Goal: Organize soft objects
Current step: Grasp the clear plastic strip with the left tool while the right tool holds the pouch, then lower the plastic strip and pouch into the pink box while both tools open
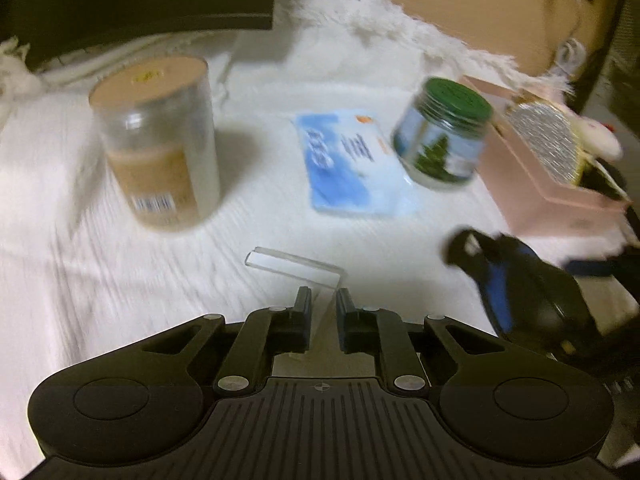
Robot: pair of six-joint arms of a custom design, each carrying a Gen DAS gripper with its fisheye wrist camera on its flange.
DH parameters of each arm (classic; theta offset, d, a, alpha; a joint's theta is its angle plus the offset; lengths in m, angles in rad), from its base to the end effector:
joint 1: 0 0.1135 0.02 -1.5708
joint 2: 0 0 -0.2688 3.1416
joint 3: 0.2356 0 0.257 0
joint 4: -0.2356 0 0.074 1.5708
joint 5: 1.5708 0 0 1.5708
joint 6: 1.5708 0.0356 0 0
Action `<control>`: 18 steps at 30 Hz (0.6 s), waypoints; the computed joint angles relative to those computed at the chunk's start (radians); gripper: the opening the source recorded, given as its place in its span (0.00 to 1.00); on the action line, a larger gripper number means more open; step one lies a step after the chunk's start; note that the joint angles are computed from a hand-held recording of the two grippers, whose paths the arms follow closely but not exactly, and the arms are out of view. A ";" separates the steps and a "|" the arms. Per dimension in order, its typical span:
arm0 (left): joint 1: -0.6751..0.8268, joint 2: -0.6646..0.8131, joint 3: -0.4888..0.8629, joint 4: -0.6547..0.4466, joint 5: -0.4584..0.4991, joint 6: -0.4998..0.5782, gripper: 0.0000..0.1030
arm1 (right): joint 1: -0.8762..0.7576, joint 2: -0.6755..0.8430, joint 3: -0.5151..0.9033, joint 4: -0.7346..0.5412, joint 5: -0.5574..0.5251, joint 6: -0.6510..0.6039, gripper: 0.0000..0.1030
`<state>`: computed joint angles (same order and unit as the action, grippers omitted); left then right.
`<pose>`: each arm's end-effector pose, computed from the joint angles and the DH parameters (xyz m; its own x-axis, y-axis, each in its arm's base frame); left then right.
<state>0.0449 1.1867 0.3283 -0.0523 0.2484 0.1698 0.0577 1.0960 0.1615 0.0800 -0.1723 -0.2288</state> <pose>0.1948 0.0000 0.1271 -0.7597 0.1298 -0.6372 0.2389 0.9671 -0.0878 0.1649 0.0156 0.1050 -0.6950 -0.2640 -0.6688 -0.3356 0.9417 -0.0230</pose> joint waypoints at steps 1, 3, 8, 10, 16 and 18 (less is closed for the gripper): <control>-0.003 -0.033 -0.019 -0.017 0.004 -0.002 0.16 | 0.010 0.002 -0.001 0.006 0.009 -0.002 1.00; -0.004 -0.054 -0.038 -0.011 0.002 -0.013 0.18 | 0.012 0.030 0.012 0.012 0.001 -0.004 1.00; -0.003 -0.007 0.001 -0.033 0.001 -0.042 0.20 | 0.021 0.053 0.046 -0.038 -0.020 0.000 0.97; -0.013 -0.009 -0.001 -0.029 -0.008 -0.041 0.20 | 0.033 0.035 0.042 -0.048 -0.009 0.002 0.93; -0.041 -0.018 -0.008 -0.023 -0.043 -0.102 0.19 | 0.015 -0.016 0.055 -0.120 -0.029 -0.003 0.80; -0.056 -0.020 -0.008 -0.023 -0.056 -0.112 0.19 | 0.012 -0.023 0.050 -0.122 -0.028 -0.005 0.79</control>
<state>-0.0106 1.1663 0.3204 -0.0758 0.1926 0.0581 0.0696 1.0732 0.2120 -0.0425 -0.1999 -0.2337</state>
